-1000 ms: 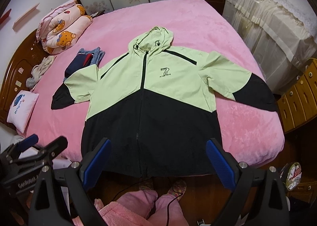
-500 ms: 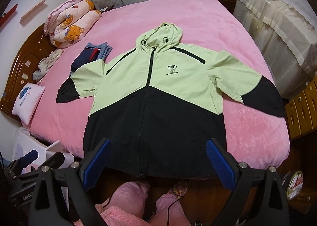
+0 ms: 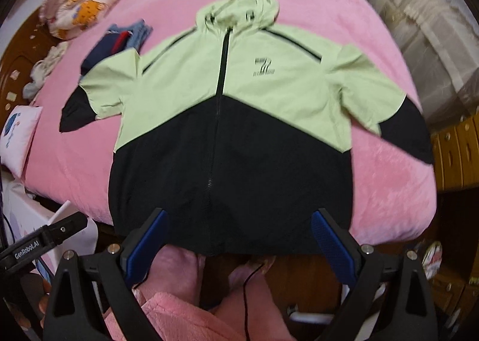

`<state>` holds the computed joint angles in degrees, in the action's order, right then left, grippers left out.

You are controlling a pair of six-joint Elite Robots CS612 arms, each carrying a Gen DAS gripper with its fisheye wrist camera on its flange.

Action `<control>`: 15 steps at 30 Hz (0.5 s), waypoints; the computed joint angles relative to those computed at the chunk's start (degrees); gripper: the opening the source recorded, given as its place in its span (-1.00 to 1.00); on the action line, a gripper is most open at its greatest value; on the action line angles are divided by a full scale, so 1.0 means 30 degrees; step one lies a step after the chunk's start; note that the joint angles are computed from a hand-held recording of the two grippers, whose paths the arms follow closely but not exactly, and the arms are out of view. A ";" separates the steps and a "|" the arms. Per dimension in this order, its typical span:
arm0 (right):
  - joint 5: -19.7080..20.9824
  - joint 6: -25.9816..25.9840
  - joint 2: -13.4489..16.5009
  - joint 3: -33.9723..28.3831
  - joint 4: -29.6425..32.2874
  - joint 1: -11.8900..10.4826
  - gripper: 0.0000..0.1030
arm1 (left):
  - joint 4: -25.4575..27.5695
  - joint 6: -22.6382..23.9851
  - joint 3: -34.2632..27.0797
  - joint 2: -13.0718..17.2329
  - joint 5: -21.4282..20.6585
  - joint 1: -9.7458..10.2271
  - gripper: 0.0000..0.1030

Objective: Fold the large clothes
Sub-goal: 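Reach to the black sleeve cuff and grasp it with the left tool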

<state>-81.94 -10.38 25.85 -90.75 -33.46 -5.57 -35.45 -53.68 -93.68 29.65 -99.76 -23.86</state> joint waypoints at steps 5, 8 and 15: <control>-0.1557 0.2909 -0.0377 0.2151 0.0830 0.1302 0.87 | 0.0281 0.0591 0.0822 0.0323 -0.1454 0.1887 0.95; -0.2266 0.5252 -0.0714 0.3801 0.1456 0.2156 0.87 | -0.0105 0.0671 0.1439 0.0523 -0.1673 0.3135 0.94; -0.2997 0.6420 -0.1632 0.7022 0.1078 0.3873 0.87 | -0.4289 0.0032 0.2751 0.1427 -0.1607 0.5790 0.89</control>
